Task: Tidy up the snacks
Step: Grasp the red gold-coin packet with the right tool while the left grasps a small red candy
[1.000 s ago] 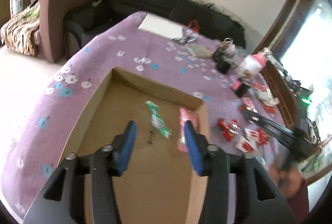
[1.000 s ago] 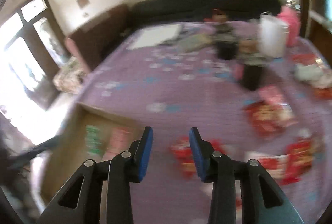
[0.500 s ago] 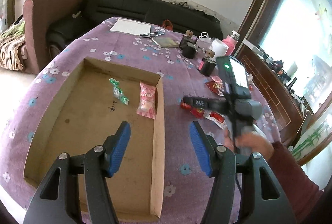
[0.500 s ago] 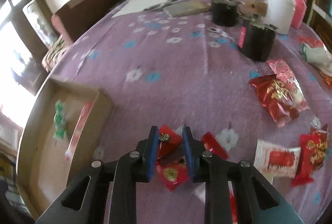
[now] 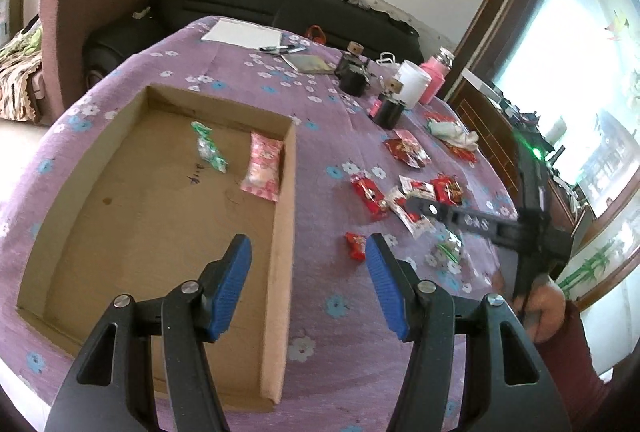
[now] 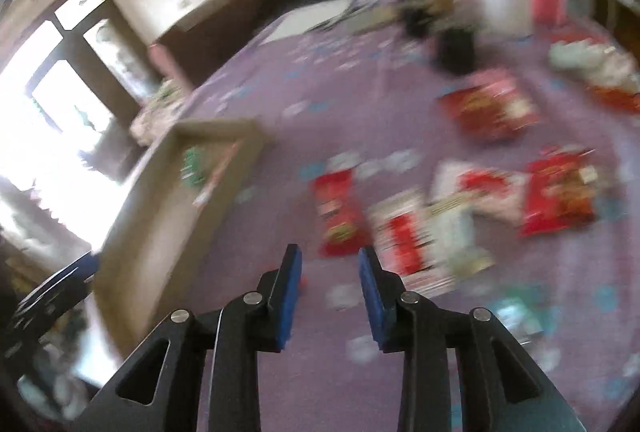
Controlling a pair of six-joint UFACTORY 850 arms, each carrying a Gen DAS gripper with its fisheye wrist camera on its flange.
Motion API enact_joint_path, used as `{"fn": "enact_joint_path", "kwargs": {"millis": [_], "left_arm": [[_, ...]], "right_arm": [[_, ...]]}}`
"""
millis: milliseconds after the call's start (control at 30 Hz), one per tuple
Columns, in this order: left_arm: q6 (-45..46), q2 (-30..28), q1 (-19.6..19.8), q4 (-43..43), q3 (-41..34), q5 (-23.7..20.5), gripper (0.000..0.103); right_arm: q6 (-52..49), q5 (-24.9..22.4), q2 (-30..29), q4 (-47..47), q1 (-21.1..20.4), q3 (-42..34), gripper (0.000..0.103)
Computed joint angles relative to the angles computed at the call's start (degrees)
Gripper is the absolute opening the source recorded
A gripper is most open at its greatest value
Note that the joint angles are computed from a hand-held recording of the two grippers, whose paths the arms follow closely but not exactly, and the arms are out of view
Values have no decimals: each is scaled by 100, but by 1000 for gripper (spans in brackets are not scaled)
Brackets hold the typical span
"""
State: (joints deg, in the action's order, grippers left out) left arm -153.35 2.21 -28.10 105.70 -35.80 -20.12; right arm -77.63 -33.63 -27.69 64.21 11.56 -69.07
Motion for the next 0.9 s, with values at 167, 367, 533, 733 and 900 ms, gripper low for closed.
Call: {"fn": "enact_joint_path", "kwargs": {"millis": [167,367,533,733,900], "left_arm": [[412,-197,-201,-321,-177,55,58],[1304,-357,-374,-922,-350,31,58],[1357,-629,-395,-692,-557,148,58],[1700,-1342,-355,-586,-1106,353,58],[1963,-1918,-146,-690,-1587,698,54]], "right_arm": [[-260,475,-200,257,265,-240,34],[1009,1254,-692,-1095,773,-747,43],[1309,1063,-773,-1266,649,-807,20],[1112,680,-575,-1037,306,-507,20],[800,356,-444,-608,-4,-279,21]]}}
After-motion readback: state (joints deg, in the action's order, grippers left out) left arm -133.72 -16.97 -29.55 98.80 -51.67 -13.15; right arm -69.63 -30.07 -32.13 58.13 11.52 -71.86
